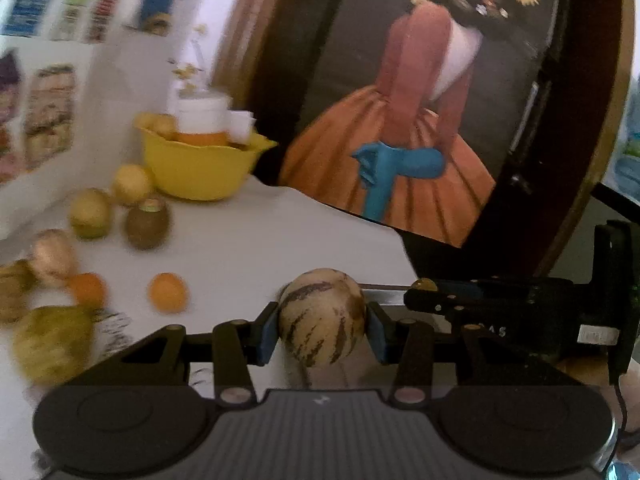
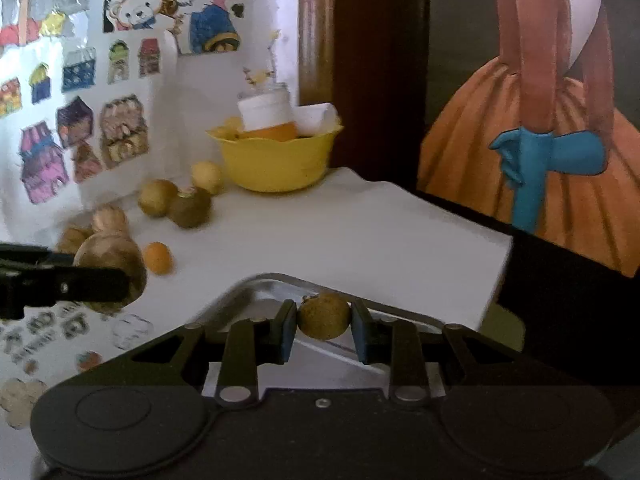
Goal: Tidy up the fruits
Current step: 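Carry the pepino in the left gripper and the small fruit in the right gripper to the tray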
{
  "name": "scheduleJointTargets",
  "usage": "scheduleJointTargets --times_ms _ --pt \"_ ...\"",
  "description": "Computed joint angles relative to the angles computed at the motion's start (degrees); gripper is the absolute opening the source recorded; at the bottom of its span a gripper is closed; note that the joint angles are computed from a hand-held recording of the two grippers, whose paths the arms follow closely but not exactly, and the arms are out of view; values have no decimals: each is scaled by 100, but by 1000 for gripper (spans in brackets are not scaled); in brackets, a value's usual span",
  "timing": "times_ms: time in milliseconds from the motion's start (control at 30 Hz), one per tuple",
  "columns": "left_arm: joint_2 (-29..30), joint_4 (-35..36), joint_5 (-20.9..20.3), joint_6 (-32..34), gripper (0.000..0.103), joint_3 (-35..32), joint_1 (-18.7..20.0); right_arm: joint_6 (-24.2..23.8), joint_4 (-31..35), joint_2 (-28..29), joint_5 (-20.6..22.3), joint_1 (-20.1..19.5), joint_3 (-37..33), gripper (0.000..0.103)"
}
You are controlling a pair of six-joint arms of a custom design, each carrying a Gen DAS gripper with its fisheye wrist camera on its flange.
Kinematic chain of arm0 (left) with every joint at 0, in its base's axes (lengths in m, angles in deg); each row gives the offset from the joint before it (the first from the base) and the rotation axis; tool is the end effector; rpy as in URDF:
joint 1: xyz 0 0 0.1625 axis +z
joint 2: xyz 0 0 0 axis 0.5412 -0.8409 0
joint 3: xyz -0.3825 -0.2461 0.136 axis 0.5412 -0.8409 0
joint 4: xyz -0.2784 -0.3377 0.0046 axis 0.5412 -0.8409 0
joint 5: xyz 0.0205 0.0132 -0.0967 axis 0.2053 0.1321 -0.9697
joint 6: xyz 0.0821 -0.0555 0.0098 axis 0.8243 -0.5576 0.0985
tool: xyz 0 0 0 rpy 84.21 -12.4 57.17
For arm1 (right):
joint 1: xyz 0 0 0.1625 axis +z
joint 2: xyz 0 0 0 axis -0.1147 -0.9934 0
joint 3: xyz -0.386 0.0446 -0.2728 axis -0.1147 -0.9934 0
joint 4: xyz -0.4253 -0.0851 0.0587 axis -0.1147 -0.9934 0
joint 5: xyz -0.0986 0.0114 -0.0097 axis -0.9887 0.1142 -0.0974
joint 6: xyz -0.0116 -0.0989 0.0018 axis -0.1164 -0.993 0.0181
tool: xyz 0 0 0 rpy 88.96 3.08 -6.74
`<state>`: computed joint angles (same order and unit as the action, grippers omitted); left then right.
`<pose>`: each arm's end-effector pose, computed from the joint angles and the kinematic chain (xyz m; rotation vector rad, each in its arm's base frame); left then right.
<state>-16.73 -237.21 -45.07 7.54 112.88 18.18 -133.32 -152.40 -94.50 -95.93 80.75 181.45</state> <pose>-0.1786 -0.4885 -0.0056 0.9311 2.6324 -1.0378 -0.0049 -0.4746 0.1987 0.6566 -2.1929 1.0388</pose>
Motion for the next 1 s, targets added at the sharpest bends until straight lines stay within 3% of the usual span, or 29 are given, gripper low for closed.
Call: scheduleJointTargets --times_ms 267,1000 --pt "379 630 -408 143 49 -626 192 -372 -221 187 -93 -287 -140 31" --pt "627 1043 -186 58 49 -918 255 -795 -497 475 -117 -410 -282 31"
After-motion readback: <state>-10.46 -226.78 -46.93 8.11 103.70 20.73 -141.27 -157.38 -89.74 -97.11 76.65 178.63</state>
